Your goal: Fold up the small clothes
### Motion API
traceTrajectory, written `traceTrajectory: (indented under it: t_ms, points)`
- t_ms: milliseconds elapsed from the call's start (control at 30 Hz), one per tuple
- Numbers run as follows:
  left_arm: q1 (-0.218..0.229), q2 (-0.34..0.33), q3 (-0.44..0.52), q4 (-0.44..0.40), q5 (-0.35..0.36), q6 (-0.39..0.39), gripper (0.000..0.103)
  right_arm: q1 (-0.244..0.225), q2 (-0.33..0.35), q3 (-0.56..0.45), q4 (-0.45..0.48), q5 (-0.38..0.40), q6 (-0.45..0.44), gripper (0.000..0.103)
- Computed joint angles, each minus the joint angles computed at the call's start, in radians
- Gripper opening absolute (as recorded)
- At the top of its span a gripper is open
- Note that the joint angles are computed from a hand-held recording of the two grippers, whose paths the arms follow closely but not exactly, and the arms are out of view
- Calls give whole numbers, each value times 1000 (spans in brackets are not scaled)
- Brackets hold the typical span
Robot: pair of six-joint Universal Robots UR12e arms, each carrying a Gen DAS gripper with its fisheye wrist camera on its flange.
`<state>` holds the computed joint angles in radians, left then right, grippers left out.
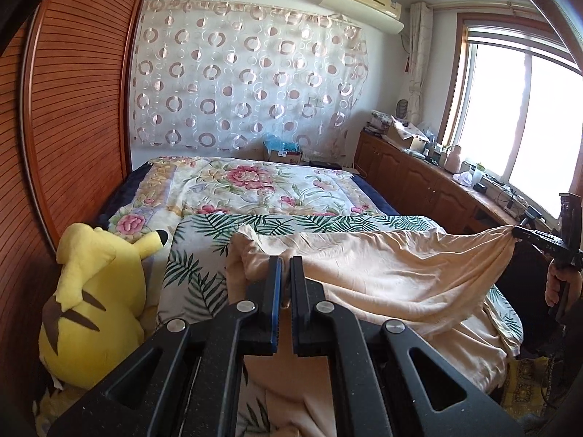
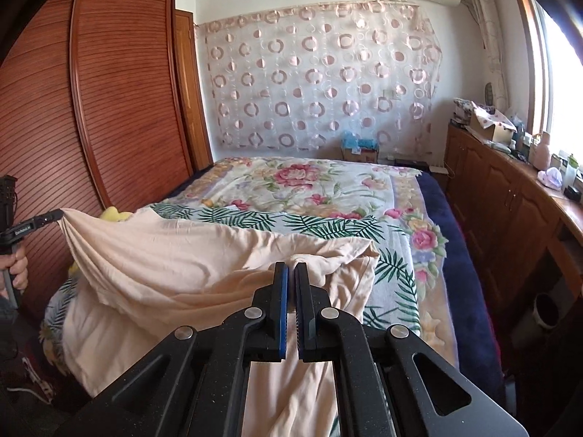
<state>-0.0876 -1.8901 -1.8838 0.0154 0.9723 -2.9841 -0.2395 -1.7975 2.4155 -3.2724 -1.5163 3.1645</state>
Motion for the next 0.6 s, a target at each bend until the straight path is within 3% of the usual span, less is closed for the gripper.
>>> traceTrajectory:
  t_ms: [167, 300, 433, 600]
  points:
    - [28, 47, -64, -16, -5, 23, 5, -13, -90, 46, 59, 18, -16, 3]
    - [37, 62, -97, -73, 37, 63, 5, 3, -132, 66, 133, -25, -26, 3]
    - [39, 56, -117, -162, 61, 85, 5, -13, -106, 93, 185, -14, 0, 3]
    - [28, 50, -133, -185, 100, 88, 5, -25, -24, 106, 202, -9, 26, 3]
